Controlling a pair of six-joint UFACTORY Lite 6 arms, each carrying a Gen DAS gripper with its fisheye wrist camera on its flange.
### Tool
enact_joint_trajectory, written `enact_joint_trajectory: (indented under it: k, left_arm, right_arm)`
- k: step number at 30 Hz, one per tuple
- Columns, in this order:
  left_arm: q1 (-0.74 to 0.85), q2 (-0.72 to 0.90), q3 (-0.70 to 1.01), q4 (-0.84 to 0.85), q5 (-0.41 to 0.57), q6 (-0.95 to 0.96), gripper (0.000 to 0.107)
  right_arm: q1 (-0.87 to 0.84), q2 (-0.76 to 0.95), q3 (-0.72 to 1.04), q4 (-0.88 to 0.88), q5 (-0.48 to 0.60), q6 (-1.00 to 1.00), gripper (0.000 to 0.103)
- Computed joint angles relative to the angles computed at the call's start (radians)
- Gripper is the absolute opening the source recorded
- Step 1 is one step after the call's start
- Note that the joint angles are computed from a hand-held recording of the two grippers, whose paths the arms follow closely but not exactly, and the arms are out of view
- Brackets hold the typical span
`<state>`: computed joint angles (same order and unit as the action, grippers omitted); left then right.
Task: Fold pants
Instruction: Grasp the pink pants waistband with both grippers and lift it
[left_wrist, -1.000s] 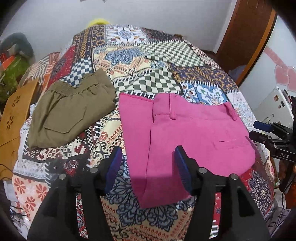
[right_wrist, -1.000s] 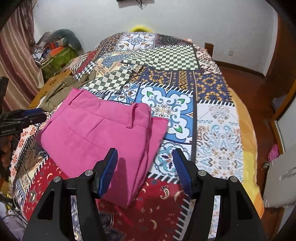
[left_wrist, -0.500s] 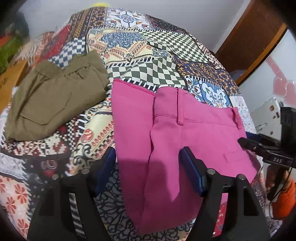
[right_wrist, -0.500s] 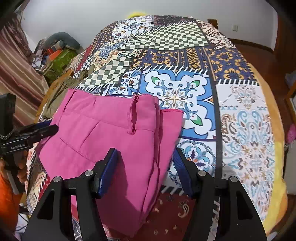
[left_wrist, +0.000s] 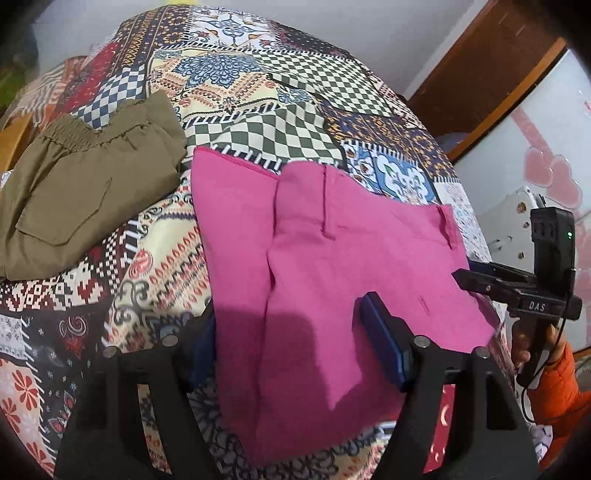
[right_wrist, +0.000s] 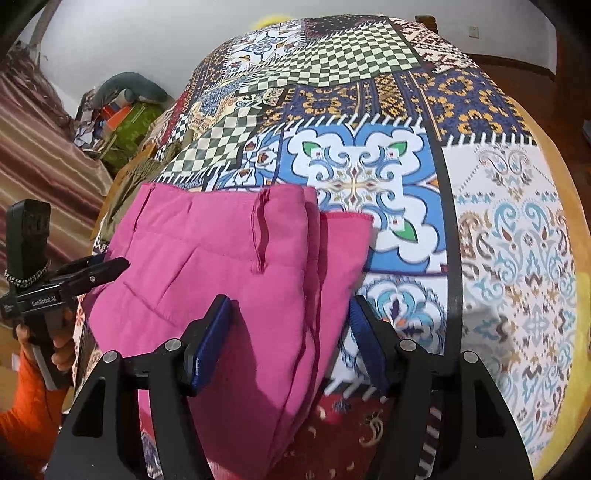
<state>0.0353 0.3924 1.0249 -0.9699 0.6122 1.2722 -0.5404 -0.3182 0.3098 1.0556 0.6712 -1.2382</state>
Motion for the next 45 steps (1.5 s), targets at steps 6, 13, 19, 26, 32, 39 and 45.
enact_joint_trajectory:
  k: [6,13,19,26,32,39,45]
  left_arm:
    - [0.005,0.01,0.011,-0.014,0.04,0.012,0.05]
    - [-0.041,0.045,0.061,-0.011,0.006,-0.038,0.033]
    - [-0.059,-0.016,0.033,-0.025,-0.031,-0.018,0.019]
    - [-0.107,-0.168,-0.063,-0.044,-0.109,0.029,0.015]
    - [-0.081,-0.273,-0.099,-0.055,-0.075,0.039,0.014]
    - [0.01,-0.418,-0.144,-0.057,-0.002,0.052,0.014]
    - [0.139,-0.484,-0.143,-0.066,0.081,0.089,0.014]
  right_arm:
    - [-0.049,0.021,-0.005,0.011,0.043,-0.032,0.063]
    - [0.052,0.103,0.047,0.143,-0.013,-0.08,0.06]
    - [0.044,0.064,0.038,0.155,-0.013,-0.086,0.033]
    - [0.052,-0.104,0.016,0.068,-0.002,0.007,0.016]
    - [0.103,-0.244,0.022,-0.02,0.006,0.146,0.015]
    - [0.208,-0.383,0.067,-0.134,0.004,0.342,0.015]
    - [0.377,-0.38,0.138,-0.195,-0.084,0.482,0.015]
